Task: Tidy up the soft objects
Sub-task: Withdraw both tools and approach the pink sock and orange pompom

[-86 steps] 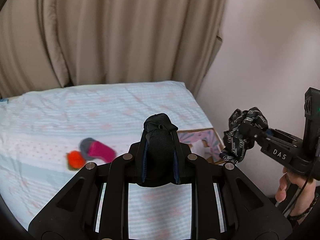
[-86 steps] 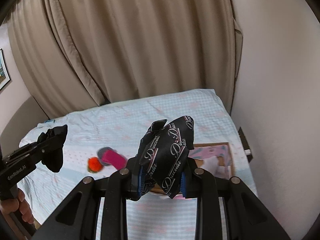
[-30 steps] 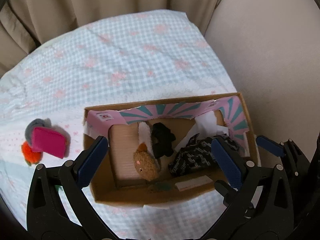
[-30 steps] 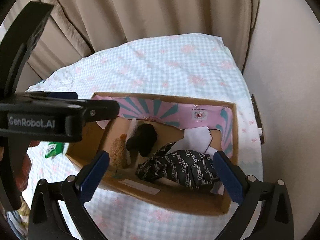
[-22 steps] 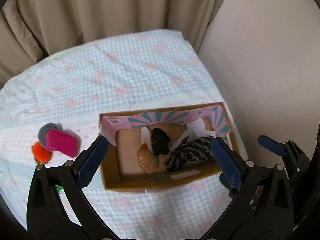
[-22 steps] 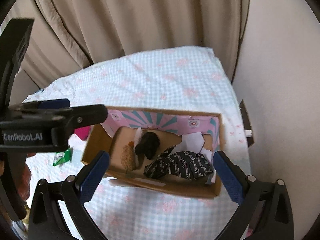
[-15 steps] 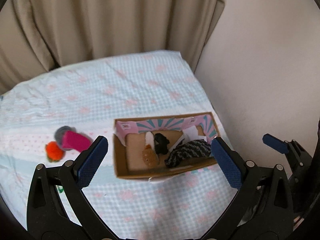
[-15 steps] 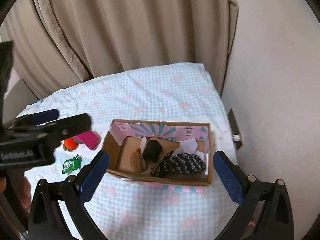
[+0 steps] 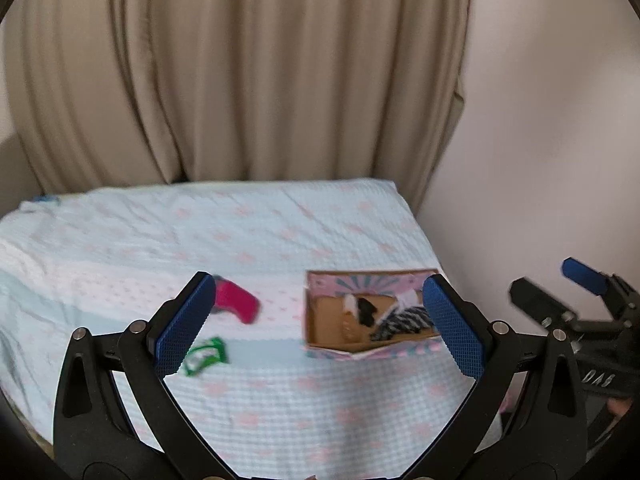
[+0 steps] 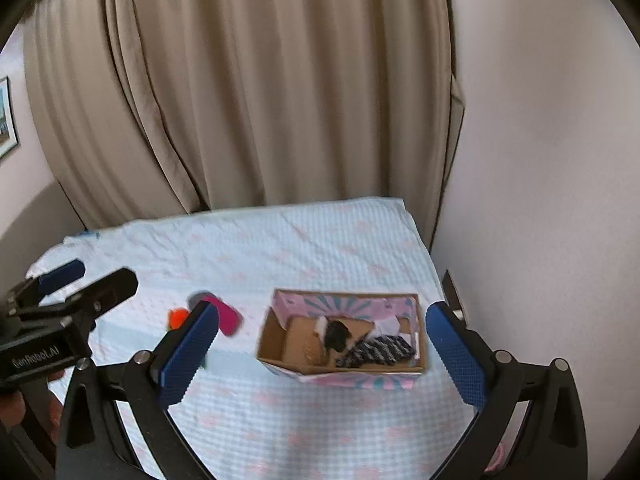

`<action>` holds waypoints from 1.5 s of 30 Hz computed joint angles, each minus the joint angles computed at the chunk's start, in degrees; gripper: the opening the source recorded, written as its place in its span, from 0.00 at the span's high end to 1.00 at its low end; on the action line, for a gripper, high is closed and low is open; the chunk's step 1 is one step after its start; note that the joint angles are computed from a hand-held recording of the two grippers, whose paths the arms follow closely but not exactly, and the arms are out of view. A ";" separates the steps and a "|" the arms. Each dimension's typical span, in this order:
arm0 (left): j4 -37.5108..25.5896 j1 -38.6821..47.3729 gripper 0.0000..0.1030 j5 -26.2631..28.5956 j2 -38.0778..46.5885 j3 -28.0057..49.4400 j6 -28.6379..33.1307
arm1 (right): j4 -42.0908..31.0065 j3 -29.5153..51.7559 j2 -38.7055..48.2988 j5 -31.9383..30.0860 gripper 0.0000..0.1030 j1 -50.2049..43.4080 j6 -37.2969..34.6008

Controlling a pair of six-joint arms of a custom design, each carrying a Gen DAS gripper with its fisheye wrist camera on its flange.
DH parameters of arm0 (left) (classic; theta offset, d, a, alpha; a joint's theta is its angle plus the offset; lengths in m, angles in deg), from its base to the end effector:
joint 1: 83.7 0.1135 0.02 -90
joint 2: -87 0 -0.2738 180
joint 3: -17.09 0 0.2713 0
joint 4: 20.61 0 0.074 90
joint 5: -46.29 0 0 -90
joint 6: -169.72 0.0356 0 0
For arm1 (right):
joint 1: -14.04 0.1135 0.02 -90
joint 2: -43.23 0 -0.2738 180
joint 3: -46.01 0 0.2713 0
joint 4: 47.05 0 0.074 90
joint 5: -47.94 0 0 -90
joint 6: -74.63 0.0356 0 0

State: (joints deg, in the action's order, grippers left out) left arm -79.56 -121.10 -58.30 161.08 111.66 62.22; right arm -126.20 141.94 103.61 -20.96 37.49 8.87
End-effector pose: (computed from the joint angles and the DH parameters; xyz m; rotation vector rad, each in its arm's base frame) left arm 0.2310 -0.1653 0.4043 0.2488 2.2136 -0.2422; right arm 0.1730 0.0611 0.4353 0.1962 2.2612 0.0066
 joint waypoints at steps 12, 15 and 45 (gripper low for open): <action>-1.04 24.50 0.00 19.85 -15.23 -6.37 13.70 | -8.19 12.55 10.38 26.94 0.00 29.24 19.07; -1.38 35.66 0.00 30.18 -15.59 -7.07 19.78 | -6.09 13.73 13.38 29.15 0.00 32.83 21.29; 14.00 56.22 0.00 49.76 47.09 7.74 54.47 | 45.33 1.91 52.63 2.39 0.00 16.32 5.46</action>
State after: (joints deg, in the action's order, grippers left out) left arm -65.56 -64.88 -8.54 208.17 119.40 116.69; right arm -80.88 143.85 156.24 -18.57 53.81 14.33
